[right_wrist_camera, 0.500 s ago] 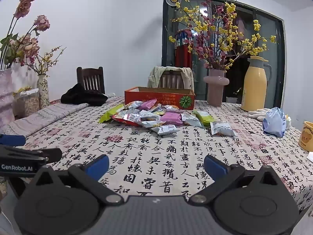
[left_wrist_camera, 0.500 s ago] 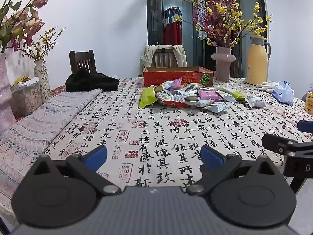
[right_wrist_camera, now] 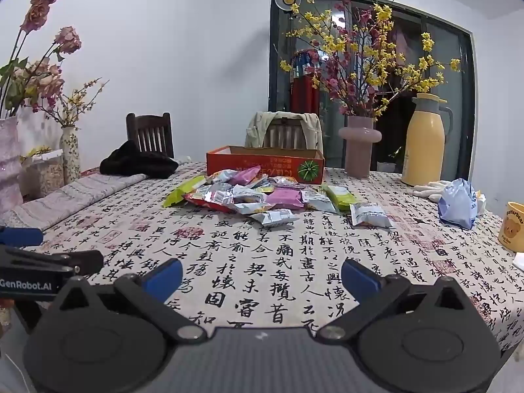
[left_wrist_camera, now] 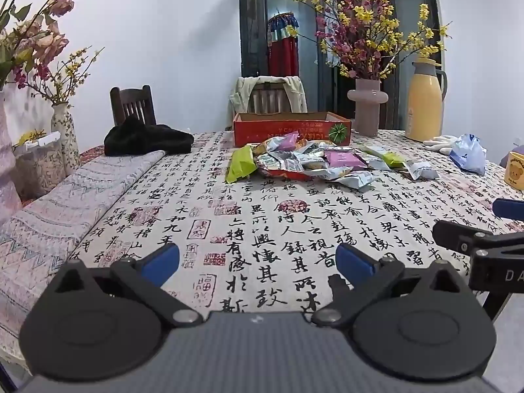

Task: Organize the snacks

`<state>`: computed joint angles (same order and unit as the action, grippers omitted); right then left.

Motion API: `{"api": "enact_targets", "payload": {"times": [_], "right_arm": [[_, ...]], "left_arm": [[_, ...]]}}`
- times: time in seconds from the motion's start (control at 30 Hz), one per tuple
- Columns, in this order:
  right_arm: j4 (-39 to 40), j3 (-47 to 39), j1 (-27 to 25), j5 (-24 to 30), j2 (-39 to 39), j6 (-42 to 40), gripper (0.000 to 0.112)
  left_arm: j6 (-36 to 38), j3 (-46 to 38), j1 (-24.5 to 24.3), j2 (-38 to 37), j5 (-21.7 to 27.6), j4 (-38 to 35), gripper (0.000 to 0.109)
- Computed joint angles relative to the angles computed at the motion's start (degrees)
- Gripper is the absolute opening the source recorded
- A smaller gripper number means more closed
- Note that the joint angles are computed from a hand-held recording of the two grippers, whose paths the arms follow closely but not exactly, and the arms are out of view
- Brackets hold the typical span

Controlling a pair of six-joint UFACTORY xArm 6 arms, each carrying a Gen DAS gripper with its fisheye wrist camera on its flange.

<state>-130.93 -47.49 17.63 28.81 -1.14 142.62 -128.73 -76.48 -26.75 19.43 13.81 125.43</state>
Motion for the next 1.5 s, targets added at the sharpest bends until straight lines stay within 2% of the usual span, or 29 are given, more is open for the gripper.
{"api": "enact_targets", "payload": {"times": [0.23, 0.4, 1.5], "right_arm": [[-0.20, -0.33, -0.18, 0.04, 0.56, 0.06, 0.103], [-0.22, -0.24, -0.20, 0.03, 0.49, 0.03, 0.103], [0.24, -0.39, -0.56, -0.20, 0.73, -0.47, 0.103]], "left_arm": [[0.72, 0.14, -0.15, 0.07, 0.33, -0.25, 0.103], [-3.52, 0.18, 0.08, -0.31, -0.16, 3.37, 0.103], [1.14, 0.11, 0.31, 0.08, 0.17, -1.23, 0.103]]}}
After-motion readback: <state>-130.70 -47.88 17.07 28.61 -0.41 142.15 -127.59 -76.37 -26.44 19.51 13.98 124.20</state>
